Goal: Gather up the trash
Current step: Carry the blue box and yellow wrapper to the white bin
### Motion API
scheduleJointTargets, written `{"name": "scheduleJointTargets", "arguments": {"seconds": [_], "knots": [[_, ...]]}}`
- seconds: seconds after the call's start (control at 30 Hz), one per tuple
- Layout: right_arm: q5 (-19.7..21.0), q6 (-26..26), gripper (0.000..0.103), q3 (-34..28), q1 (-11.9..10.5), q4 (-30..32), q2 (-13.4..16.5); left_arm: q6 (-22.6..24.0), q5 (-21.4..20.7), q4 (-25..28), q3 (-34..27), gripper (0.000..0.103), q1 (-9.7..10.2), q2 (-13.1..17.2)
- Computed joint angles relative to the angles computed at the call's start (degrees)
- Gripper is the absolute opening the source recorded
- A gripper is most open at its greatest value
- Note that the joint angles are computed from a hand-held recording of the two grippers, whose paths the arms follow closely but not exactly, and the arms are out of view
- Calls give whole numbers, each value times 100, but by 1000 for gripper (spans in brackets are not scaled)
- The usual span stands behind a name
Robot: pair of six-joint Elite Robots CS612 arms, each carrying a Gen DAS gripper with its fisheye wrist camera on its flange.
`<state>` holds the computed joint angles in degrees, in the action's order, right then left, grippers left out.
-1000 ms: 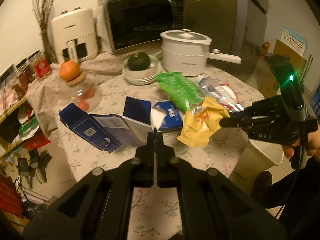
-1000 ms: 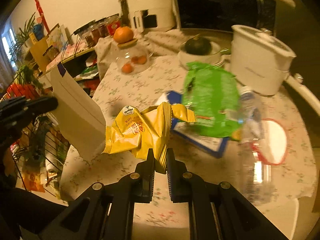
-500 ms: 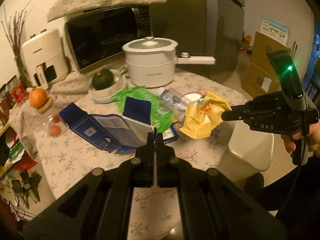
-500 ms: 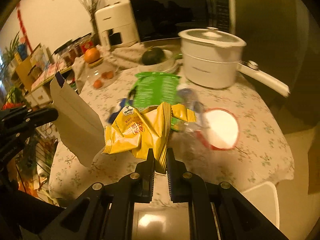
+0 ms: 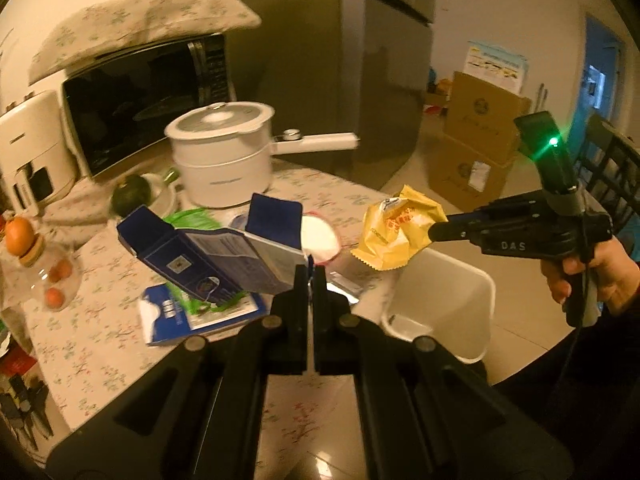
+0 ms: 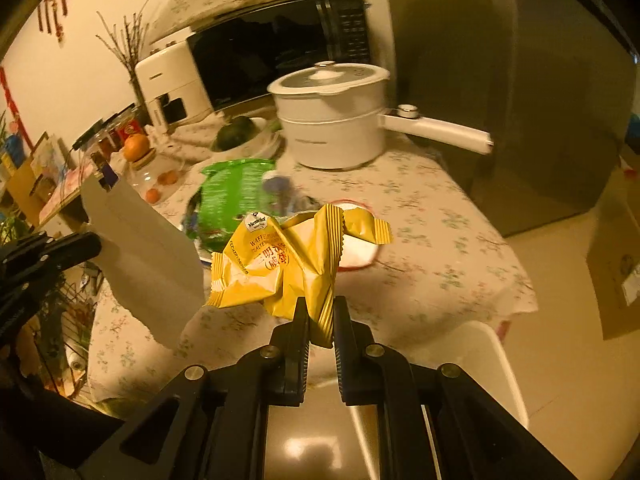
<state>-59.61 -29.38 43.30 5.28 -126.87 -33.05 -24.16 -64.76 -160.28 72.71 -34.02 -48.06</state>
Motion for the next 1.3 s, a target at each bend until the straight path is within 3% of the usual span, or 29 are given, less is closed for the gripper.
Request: {"name": "scheduleJointTargets", "arguments": {"seconds": [0.37,0.53,0.7,0.97,1.3], "knots": [[-362,32,12,216,-276,-24,-95,465,-807,-256,-384,2,-146,302],[-793,-103,12,221,-318,128,-57,631,-1210,-180,-676,2,-208,543],[-1178,-192,12,68,-314,498,80,503,-1533,-219,-948,2,-213,828],[-1734,-314,12,-95,-261,851,259,335,-1602,-92,-1345,2,-237,1241],[-2043,-74,13,-317,-287,1115,437,549,-1700,-42,-1673,2,-238,1574]]}}
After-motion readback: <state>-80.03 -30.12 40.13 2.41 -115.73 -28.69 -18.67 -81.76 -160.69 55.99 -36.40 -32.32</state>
